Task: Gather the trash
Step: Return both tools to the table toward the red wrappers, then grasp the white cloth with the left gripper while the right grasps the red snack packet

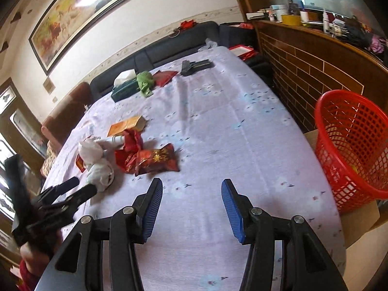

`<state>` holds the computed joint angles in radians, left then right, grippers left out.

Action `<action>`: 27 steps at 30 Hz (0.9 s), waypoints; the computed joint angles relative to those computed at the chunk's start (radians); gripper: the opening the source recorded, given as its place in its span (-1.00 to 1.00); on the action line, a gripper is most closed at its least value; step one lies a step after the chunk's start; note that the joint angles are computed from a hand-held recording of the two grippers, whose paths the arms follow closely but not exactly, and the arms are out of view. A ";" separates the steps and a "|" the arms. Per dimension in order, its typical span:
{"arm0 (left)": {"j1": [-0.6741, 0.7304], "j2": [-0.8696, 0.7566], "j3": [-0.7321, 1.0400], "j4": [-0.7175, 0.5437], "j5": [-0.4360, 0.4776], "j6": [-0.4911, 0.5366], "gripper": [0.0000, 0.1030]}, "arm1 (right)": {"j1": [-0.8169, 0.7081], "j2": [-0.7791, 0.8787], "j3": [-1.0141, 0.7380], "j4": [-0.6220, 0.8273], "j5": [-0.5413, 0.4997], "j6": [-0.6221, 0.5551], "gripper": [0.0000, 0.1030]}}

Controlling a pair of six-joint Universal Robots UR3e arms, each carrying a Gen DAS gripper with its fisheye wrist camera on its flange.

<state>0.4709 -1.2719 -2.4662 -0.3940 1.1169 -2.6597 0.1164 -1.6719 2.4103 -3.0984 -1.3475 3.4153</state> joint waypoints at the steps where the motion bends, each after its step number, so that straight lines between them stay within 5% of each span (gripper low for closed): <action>1: -0.018 -0.043 0.012 0.026 0.016 -0.021 0.68 | 0.011 0.010 -0.011 0.004 -0.009 0.000 0.06; 5: -0.106 -0.242 0.104 0.130 0.134 -0.108 0.68 | 0.032 0.036 -0.047 0.027 -0.027 -0.005 0.08; 8: -0.088 -0.288 0.157 0.086 0.100 -0.121 0.62 | 0.037 0.055 -0.075 0.039 -0.030 -0.010 0.14; 14: -0.039 -0.206 0.096 0.057 0.054 -0.064 -0.20 | 0.061 0.193 -0.251 0.088 -0.007 -0.030 0.15; 23: 0.260 0.302 -0.080 -0.435 -0.152 0.266 -0.24 | 0.094 0.570 -0.700 0.276 0.046 -0.038 0.14; 27: 0.377 0.409 -0.100 -0.570 -0.183 0.360 -0.24 | 0.080 0.628 -0.729 0.301 0.108 -0.021 0.03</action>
